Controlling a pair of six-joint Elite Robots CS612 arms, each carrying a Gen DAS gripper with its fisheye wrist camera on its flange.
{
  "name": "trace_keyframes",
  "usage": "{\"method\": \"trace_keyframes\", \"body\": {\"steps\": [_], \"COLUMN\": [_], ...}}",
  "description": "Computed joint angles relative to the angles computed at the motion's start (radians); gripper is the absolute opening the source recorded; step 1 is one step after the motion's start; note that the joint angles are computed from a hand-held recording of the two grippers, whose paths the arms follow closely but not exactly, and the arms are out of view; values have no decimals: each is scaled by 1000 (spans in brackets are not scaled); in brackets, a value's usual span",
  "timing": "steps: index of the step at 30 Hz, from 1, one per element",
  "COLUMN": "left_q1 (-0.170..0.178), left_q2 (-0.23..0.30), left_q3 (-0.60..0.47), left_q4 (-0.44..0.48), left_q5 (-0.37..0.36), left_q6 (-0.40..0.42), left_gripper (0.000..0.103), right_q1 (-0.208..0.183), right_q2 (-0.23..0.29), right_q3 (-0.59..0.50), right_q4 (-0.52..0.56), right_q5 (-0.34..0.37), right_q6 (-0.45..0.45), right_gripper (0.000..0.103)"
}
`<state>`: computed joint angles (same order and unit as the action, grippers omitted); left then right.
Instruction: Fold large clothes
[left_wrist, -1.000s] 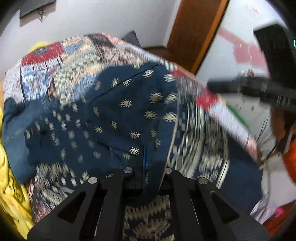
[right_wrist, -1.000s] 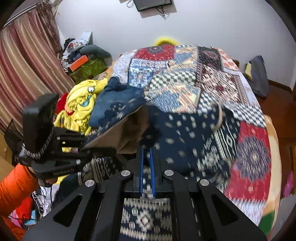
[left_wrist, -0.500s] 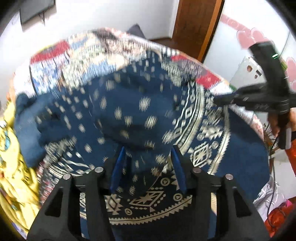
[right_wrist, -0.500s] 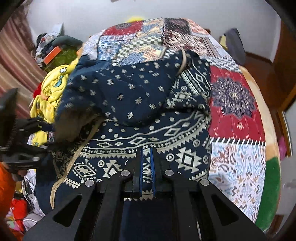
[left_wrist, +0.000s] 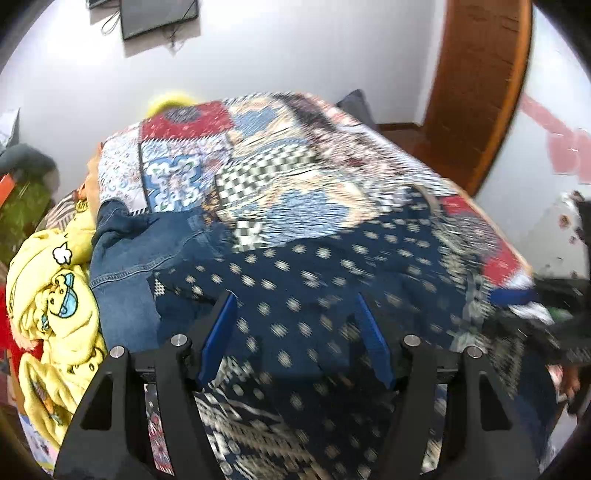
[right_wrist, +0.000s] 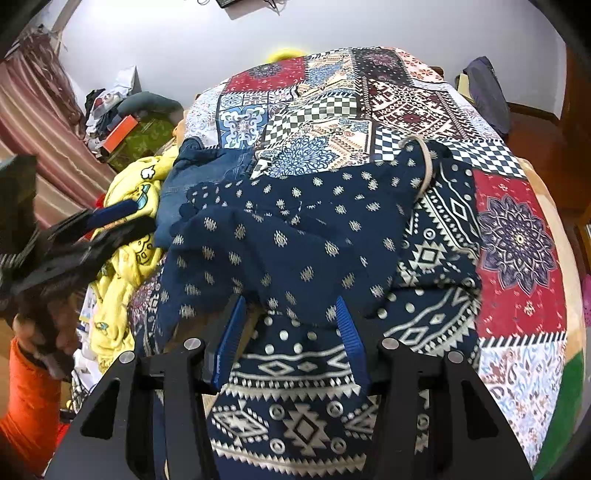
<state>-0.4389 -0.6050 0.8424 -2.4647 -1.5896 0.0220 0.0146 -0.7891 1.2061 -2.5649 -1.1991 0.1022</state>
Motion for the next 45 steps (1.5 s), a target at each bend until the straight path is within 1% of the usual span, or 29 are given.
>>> {"method": "trace_keyframes", "body": {"steps": [3, 5, 7, 10, 12, 13, 14, 16, 17, 19, 20, 22, 24, 27, 30, 32, 33, 34, 35, 38, 41, 42, 45], "left_q1": [2, 3, 1, -10, -22, -32, -41, -63, -70, -78, -79, -80, -79, -69, -51, -35, -28, -21, -12, 12, 37, 50, 83], "left_q2": [66, 87, 84, 50, 33, 21, 13, -9, -18, -39, -49, -64, -81, -103, -125, -136, -138, -141, -145, -141, -120, -109, -68], "left_q3": [-107, -141, -125, -46, -5, 23, 42, 104, 130, 184, 203, 231, 258, 287, 314, 325, 325, 327, 330, 315, 278, 258, 190], "left_q4": [102, 156, 157, 112, 104, 108, 104, 67, 44, -31, -49, -67, -77, -69, -82, -94, -102, -111, -127, -148, -142, -128, -76], "left_q5": [10, -31, -108, -195, -212, -210, -192, -128, -106, -68, -63, -56, -49, -65, -97, -114, -116, -112, -97, -57, -12, -12, -50], "left_q6": [-4, -12, 14, 66, 108, 142, 161, 199, 204, 186, 181, 170, 162, 151, 119, 92, 78, 62, 40, -9, -58, -83, -162], "left_gripper": [65, 65, 65, 65, 65, 65, 65, 65, 65, 65, 65, 65, 65, 65, 68, 73, 75, 78, 79, 80, 81, 81, 81], "right_q1": [-3, -4, -7, -17, -24, -26, -28, -29, -27, -20, -15, -7, -1, 6, 13, 15, 15, 14, 13, 4, -12, -18, -30], "right_q2": [-3, -9, -18, -31, -37, -37, -38, -36, -35, -31, -27, -18, -3, 23, 51, 47, 45, 42, 38, 19, -1, -6, -11], "right_q3": [11, 20, 33, 53, 63, 62, 64, 63, 62, 57, 53, 43, 23, -11, -49, -38, -42, -43, -40, -16, 14, 21, 25], "right_q4": [7, 12, 7, -4, -10, -11, -12, -17, -20, -22, -20, -13, 22, 92, 186, 162, 178, 187, 189, 156, 95, 72, 35], "right_q5": [-1, -24, -48, -62, -69, -70, -67, -55, -52, -54, -58, -63, -65, -69, -87, -95, -98, -101, -107, -116, -110, -114, -129], "right_q6": [6, -1, -7, 2, 20, 28, 42, 58, 59, 50, 40, 21, 5, 3, -27, -47, -57, -61, -60, -51, -23, -9, 22], "right_gripper": [47, 47, 47, 47, 47, 47, 47, 47, 47, 47, 47, 47, 47, 47, 47, 47, 47, 47, 47, 47, 47, 47, 47]}}
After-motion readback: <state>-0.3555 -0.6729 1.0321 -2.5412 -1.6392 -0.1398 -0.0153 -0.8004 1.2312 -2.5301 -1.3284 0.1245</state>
